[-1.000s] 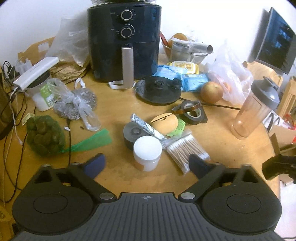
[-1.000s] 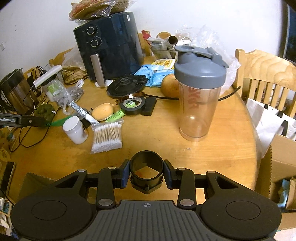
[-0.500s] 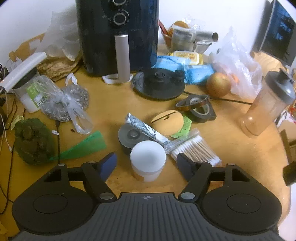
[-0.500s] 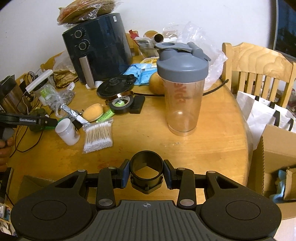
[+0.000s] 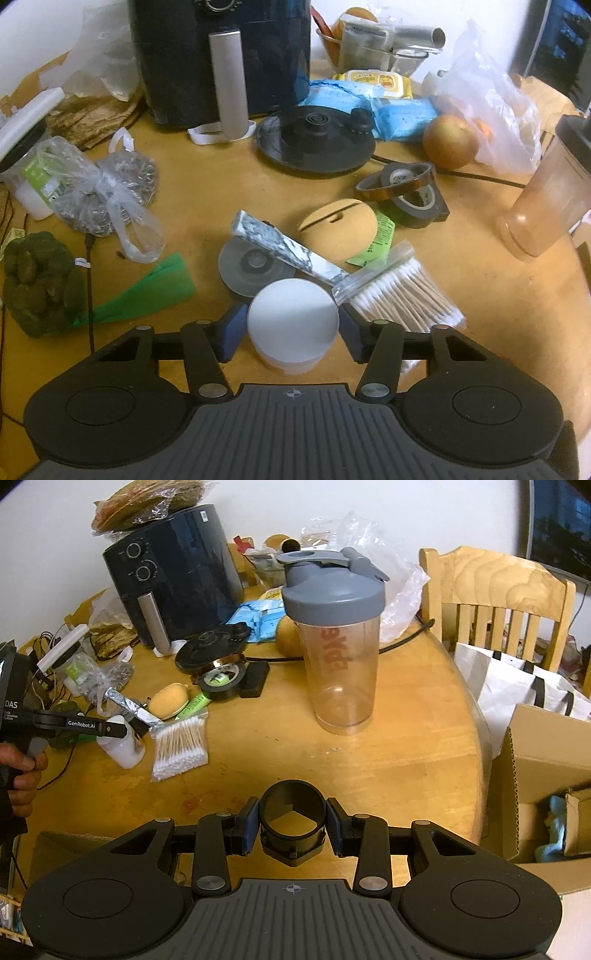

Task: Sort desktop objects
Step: 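Grasp the white round jar with the left tool while the right tool holds the cup, then carry the white jar and black cup with both tools toward the cardboard box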

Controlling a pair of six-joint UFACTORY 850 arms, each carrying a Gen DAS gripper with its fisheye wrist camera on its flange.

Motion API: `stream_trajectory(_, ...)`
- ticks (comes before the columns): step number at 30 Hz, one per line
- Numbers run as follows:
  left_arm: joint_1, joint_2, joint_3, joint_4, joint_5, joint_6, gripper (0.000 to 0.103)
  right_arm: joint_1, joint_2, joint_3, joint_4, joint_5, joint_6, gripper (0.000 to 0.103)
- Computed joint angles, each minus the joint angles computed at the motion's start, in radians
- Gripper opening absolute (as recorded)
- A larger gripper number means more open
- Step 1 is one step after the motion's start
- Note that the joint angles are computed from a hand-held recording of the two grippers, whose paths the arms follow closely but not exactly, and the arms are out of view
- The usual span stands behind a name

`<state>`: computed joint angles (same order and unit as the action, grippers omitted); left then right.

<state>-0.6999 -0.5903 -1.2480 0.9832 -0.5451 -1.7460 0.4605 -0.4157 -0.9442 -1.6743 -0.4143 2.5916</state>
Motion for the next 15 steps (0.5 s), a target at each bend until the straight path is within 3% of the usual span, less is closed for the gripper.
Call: stream_trajectory(15, 0.015, -0.005, -0.009, -0.086, 0.023, 0.082, 0.053, 0.012, -0.002, -0.001, 0.042, -0.021, -0.005, 0.041)
